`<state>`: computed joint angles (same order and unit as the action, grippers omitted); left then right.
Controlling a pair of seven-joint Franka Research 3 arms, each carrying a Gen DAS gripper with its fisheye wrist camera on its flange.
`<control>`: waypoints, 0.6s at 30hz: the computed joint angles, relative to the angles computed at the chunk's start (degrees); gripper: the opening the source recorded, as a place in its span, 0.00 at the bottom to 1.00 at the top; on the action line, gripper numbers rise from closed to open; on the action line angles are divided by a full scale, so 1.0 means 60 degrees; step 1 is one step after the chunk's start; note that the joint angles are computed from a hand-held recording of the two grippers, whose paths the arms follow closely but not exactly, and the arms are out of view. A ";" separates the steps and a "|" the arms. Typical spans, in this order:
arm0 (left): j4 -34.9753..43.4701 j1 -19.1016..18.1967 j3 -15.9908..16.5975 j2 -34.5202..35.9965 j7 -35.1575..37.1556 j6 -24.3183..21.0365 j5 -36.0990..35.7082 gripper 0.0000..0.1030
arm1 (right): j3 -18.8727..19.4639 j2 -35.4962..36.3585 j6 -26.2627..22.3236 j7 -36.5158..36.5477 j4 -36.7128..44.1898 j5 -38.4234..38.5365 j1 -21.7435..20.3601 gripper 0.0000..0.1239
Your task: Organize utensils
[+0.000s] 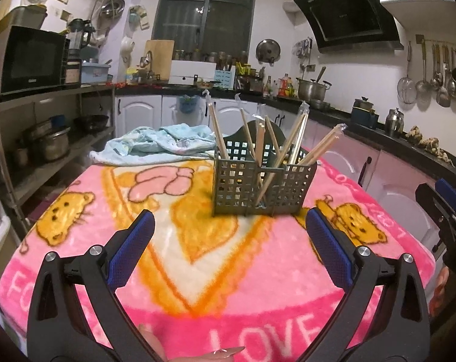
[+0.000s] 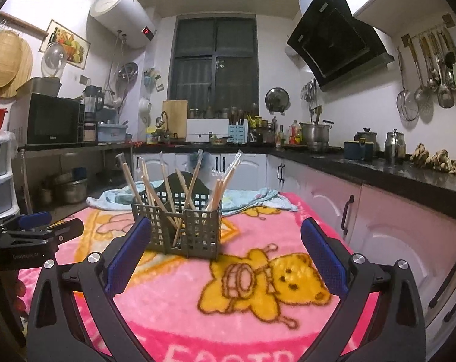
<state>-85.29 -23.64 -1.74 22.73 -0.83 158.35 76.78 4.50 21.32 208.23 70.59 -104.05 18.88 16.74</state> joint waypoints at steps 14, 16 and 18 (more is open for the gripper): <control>-0.0039 0.0019 0.0032 -0.0007 -0.0190 -0.0038 -0.0018 0.90 | 0.0005 0.0068 -0.0055 0.0032 -0.0003 0.0077 0.0006 0.78; -0.0066 0.0007 0.0045 -0.0035 -0.0288 -0.0054 0.0078 0.90 | 0.0011 0.0072 -0.0110 0.0050 0.0006 0.0043 -0.0008 0.78; -0.0064 0.0023 0.0021 -0.0032 -0.0271 -0.0068 0.0075 0.90 | -0.0010 0.0042 -0.0110 0.0019 -0.0046 0.0055 0.0022 0.78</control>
<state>-85.67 -23.50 -1.61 22.53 -2.45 157.95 77.23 4.44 21.58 207.57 70.71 -104.33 19.21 16.87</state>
